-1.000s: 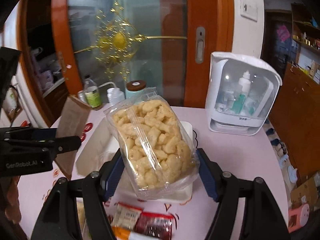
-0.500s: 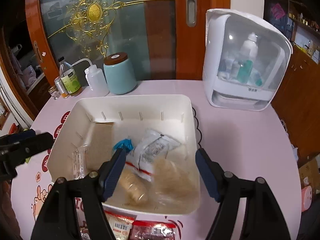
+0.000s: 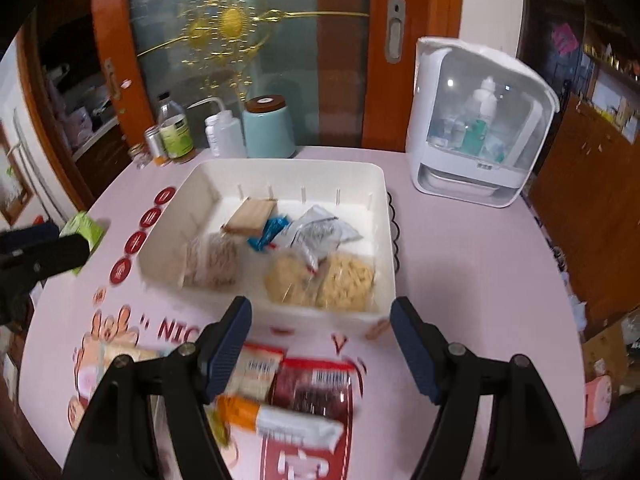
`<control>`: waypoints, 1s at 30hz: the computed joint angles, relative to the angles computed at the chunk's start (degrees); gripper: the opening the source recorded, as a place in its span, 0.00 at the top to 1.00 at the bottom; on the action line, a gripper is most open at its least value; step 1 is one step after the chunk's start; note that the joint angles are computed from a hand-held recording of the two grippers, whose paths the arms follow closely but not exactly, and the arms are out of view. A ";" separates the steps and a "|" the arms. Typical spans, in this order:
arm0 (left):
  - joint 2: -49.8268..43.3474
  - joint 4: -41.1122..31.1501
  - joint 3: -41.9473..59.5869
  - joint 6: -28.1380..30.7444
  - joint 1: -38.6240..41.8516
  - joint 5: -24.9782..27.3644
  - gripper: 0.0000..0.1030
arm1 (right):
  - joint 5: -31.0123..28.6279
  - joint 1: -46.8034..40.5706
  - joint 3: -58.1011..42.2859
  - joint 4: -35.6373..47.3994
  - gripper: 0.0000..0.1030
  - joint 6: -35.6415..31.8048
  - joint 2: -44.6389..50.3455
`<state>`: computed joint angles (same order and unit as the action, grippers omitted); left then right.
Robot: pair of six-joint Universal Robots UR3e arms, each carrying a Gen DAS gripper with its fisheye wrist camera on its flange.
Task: Organize snacks
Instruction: 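Move both tools back toward the remaining snack pile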
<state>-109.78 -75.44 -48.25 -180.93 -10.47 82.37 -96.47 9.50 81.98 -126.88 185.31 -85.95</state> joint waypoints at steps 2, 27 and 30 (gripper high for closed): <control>6.87 2.74 -8.22 0.80 -0.37 -0.57 0.16 | 0.18 1.08 3.91 0.38 0.29 0.59 -4.77; 63.96 -13.44 -52.00 19.81 27.59 -18.64 0.13 | 1.48 11.04 26.64 2.64 0.29 7.68 -32.02; 68.81 -18.17 -56.56 25.06 33.85 -20.36 0.13 | 0.16 14.95 29.21 -1.35 0.29 9.43 -30.12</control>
<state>-40.96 -93.61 -104.80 -155.87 23.38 62.00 -96.31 24.44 111.18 -128.23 194.74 -116.07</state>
